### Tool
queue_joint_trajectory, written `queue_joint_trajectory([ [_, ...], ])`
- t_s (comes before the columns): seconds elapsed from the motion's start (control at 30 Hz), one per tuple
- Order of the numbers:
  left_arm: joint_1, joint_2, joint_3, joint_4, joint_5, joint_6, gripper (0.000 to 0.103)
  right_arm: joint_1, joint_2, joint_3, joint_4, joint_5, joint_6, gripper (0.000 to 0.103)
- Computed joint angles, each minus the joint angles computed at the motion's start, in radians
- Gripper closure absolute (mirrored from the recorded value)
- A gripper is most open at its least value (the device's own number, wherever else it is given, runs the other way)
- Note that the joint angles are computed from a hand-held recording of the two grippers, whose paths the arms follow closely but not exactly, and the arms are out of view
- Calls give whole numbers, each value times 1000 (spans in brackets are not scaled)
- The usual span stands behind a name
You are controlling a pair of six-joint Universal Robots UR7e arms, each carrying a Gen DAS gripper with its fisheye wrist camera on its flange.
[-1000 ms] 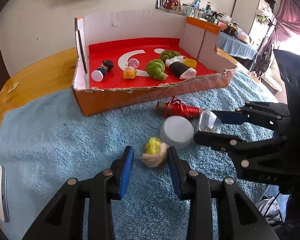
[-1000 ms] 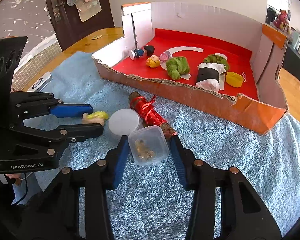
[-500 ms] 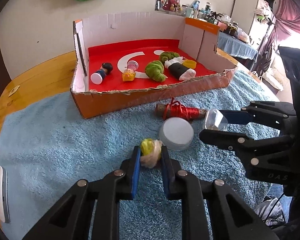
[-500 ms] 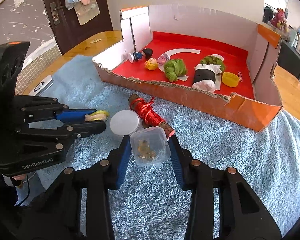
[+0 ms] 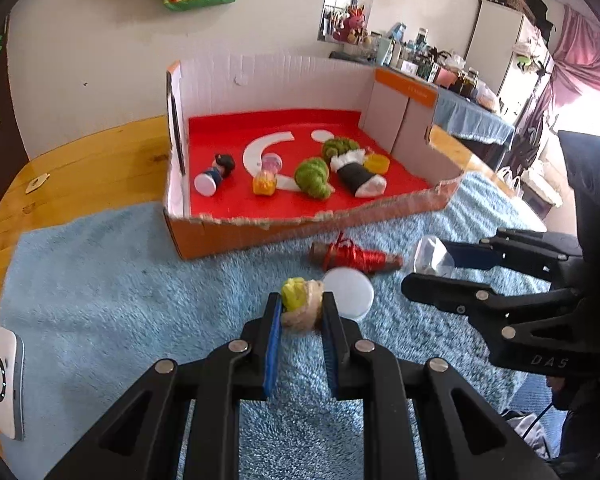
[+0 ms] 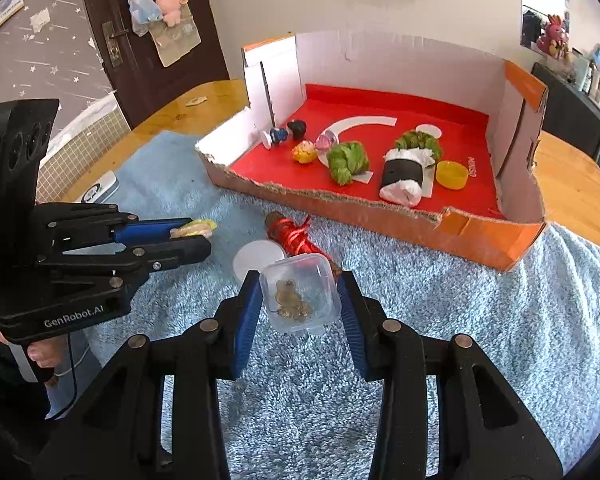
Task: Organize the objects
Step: 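Grasp the yellow figurine with the left tool while the right tool grasps the clear container, then carry the figurine with the left tool while the right tool carries the container into the box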
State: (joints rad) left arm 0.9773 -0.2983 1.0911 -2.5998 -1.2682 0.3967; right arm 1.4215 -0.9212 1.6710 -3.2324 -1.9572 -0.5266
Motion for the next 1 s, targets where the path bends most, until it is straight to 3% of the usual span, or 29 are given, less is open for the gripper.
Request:
queue_joint_trajectory([
  [0.33, -8, 25, -78, 3, -29, -15, 84, 5, -24, -20, 28, 24, 7, 66],
  [1.0, -11, 139, -309, 113, -21, -29, 84, 2, -10, -112, 85, 42, 2, 66],
])
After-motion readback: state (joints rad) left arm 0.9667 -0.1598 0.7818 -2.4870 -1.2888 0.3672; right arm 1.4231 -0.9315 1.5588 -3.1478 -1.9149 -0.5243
